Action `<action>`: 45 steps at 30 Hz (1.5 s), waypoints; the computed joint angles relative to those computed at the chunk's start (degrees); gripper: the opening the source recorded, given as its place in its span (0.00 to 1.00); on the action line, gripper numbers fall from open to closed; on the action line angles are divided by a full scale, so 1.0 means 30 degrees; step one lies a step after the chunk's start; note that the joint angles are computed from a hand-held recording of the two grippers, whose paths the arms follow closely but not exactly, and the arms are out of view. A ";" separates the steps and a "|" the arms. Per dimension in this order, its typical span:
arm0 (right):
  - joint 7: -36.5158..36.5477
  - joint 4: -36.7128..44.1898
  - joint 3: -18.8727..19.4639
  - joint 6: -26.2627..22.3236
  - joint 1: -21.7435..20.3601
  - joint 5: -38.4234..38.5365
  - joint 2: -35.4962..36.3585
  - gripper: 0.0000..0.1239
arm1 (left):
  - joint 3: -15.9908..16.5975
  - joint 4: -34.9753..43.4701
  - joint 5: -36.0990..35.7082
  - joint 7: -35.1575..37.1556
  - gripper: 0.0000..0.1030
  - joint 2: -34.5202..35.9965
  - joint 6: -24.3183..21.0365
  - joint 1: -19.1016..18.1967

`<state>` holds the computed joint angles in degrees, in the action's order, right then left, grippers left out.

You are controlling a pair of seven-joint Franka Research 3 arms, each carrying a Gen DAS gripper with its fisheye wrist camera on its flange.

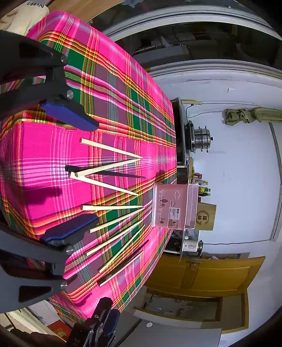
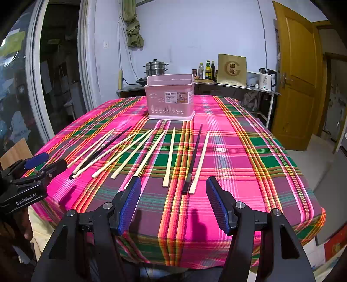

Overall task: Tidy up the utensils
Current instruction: 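Lower the left tool onto a light chopstick and close it while the right tool grasps another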

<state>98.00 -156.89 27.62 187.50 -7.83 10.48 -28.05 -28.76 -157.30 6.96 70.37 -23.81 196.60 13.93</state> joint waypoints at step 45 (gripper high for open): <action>-0.0508 1.0566 -0.6387 -0.6172 0.4089 -0.4542 0.9484 0.22 | 1.2762 1.3296 -1.1934 1.3104 0.27 0.9991 -1.2336 -1.1981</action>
